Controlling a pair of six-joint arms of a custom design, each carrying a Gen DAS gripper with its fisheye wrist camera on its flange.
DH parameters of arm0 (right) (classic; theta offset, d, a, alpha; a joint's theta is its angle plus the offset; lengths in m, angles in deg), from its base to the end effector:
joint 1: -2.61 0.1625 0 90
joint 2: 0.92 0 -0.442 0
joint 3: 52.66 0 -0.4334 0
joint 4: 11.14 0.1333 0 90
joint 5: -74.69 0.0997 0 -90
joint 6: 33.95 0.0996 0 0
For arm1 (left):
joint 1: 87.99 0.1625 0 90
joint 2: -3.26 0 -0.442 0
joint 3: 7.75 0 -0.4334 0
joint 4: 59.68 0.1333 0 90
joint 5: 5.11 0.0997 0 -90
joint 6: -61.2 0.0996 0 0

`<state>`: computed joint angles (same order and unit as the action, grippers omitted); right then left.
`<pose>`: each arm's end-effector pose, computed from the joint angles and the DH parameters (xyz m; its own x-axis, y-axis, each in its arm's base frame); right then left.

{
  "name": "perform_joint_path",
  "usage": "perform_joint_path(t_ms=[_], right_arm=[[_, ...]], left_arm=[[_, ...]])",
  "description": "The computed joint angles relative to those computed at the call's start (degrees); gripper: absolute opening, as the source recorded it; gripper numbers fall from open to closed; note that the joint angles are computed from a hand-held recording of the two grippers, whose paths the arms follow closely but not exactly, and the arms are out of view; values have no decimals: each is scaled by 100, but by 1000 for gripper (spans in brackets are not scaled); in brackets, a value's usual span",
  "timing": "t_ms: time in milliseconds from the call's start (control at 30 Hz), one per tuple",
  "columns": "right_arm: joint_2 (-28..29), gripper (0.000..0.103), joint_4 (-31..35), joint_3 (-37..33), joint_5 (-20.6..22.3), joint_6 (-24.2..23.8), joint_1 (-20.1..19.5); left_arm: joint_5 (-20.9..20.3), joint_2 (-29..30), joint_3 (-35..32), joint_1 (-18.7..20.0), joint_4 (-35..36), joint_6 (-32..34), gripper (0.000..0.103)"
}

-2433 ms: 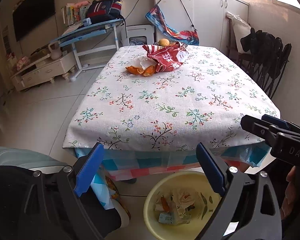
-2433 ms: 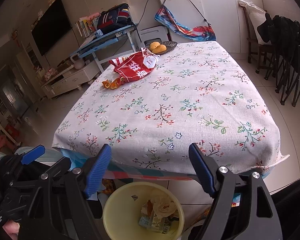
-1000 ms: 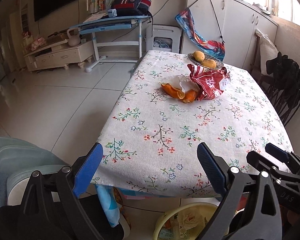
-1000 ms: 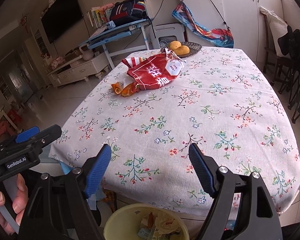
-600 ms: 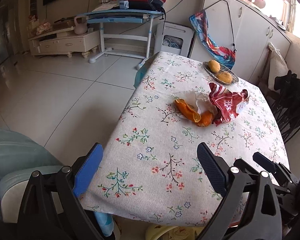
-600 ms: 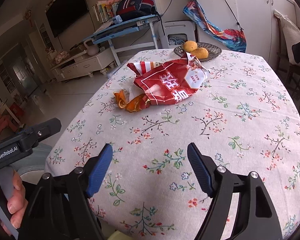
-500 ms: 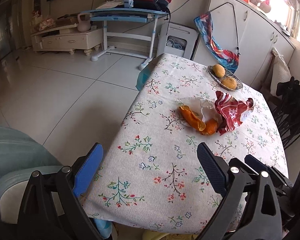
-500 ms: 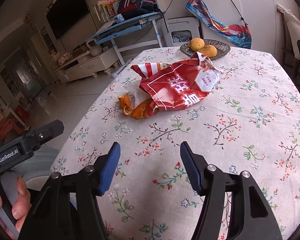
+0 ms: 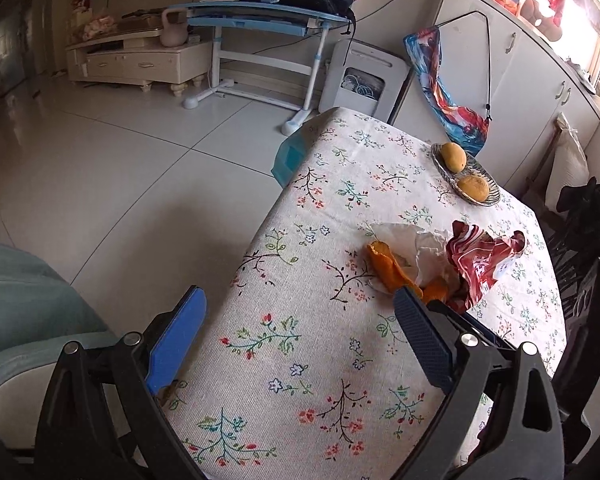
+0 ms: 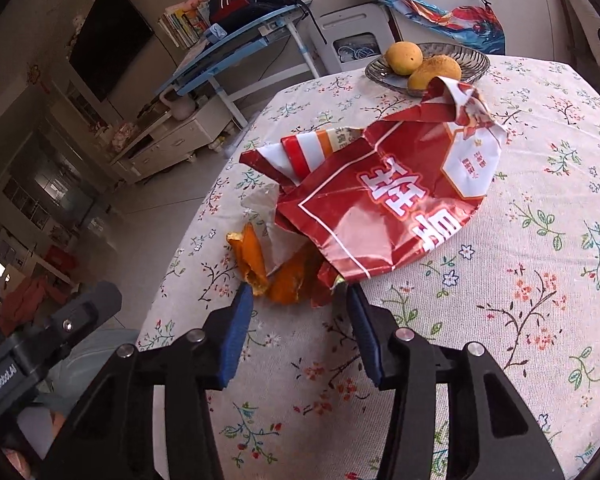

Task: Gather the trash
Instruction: 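Move the right gripper to the red snack bag and grasp it, then lift the red snack bag with the right gripper while the left gripper grasps an orange peel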

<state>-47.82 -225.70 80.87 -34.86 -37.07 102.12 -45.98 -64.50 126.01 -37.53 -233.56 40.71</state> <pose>0.1752 -0.4409 0.0398 -0.9549 0.0048 0.2970 -0.1826 0.7793 -0.5994 -0.1310 -0.4864 0.1443 -0.8232 -0.0344 -0.5667 0.3392 0.7706 -0.5395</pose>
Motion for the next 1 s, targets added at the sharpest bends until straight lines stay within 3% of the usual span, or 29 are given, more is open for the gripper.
perform_joint_path(t_ms=[67, 133, 200, 300, 467, 567, 633, 767, 833, 933, 1000], right_arm=[[-160, 60, -126, 195, 551, 169, -283], [-262, 64, -397, 376, 1023, 448, -565], [-325, 63, -568, 475, 1472, 715, -819], [-359, 59, -654, 456, 1739, 1023, -973], [-377, 15, -557, 406, 2148, 1631, -1327], [-427, 2, -766, 541, 2129, 1529, -1380], [-546, 2, -791, 679, 2066, 1341, -1377], [-833, 2, -797, 954, 1874, 949, -1396], [-987, 2, -660, 1016, 1746, 830, -1412], [-1042, 4, -373, 896, 1474, 790, -1318], [-935, 39, -298, 732, 1301, 855, -1218]], left_arm=[[-67, 174, -157, 36, -39, 126, 92], [-170, 332, -301, 79, -32, 248, 92], [-220, 530, -462, 111, -12, 365, 92], [-192, 777, -643, 147, 15, 478, 91], [-245, 1010, -846, 243, 24, 574, 91], [-305, 1114, -961, 308, 54, 687, 84], [-380, 1178, -1043, 369, 126, 733, 69], [-554, 1270, -1107, 445, 59, 877, 55], [-678, 1275, -1100, 459, 9, 979, 42], [-717, 1298, -1077, 448, -8, 1059, 38], [-699, 1311, -1046, 447, -33, 1071, 38]])
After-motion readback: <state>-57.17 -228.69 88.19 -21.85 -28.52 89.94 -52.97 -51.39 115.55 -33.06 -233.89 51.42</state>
